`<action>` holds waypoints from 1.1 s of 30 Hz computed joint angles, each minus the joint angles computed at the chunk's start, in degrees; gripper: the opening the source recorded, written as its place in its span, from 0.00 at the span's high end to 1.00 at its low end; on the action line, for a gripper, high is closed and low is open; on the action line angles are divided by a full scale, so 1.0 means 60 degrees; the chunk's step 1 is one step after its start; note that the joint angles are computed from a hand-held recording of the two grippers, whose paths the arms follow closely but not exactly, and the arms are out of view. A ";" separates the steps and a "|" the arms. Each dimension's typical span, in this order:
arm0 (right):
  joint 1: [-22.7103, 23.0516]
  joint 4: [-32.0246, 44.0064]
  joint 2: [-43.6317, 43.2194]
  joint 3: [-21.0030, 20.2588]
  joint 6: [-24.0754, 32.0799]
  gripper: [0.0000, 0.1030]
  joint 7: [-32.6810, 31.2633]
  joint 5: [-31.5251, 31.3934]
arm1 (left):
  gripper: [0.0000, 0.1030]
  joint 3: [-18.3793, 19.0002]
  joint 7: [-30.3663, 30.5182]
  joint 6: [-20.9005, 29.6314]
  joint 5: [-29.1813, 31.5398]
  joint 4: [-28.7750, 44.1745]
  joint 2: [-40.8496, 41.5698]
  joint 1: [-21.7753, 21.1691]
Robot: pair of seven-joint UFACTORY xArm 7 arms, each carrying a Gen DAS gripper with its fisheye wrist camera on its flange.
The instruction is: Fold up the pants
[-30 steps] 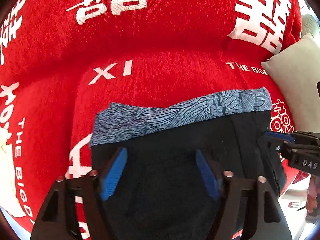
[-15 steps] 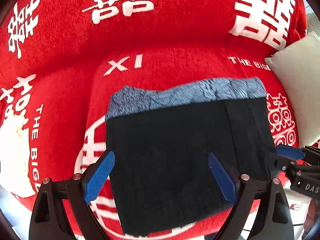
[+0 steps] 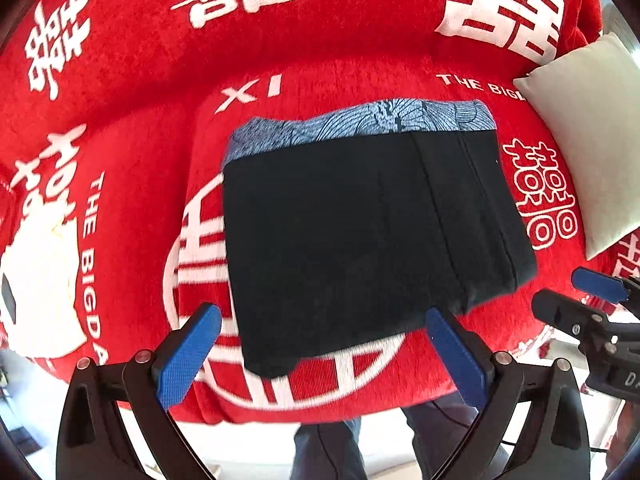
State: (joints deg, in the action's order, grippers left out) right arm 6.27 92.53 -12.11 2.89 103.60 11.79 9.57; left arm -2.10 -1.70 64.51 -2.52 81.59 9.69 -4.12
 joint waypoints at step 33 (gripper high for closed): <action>0.1224 0.3442 0.1124 0.0933 0.1707 0.00 0.0957 -0.1951 | 0.00 0.0108 0.0169 0.1090 0.0459 -0.0458 -0.1897 0.0257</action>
State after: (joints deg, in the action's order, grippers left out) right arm 13.61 113.18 -5.36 8.49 113.84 17.53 -2.14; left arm -1.45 -0.68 71.05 0.23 78.84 -1.69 -2.58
